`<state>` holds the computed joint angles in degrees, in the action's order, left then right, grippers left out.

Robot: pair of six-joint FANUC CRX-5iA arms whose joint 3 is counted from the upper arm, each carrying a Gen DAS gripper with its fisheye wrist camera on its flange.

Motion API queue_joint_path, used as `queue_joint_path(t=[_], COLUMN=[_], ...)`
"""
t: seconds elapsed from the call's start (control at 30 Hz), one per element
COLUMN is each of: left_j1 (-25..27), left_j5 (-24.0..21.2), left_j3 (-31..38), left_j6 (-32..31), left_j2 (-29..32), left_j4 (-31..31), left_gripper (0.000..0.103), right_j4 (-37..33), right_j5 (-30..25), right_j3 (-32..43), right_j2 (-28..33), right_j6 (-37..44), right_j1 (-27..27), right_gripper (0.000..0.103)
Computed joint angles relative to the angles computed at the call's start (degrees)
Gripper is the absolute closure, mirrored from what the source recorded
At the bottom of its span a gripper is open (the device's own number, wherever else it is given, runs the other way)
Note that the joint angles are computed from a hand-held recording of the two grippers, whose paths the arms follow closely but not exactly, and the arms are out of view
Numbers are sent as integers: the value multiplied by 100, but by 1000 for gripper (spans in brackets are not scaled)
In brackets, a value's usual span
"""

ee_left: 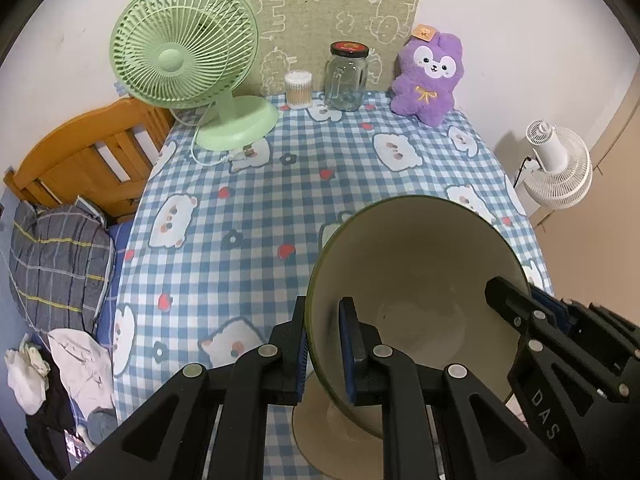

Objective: Organize plates and bowls
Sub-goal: 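Carry the held bowl with both grippers toward the nested bowls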

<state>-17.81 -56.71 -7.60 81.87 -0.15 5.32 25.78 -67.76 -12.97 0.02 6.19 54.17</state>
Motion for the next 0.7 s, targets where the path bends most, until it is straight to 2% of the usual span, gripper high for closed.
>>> queue_joint_path(t=[0.33,0.7], left_j1=[147,299], left_j5=[126,73], left_j3=[-621,-1002], left_j6=[-221,-508], left_j2=[-338,-404], left_j4=[34,191], left_gripper=[92,92], right_j4=[-318,-565], right_j5=[48,56], right_j3=[-168,-216], right_j2=[19,154], right_j6=[-410,-546], right_j1=[330,450], right_gripper=[90,90])
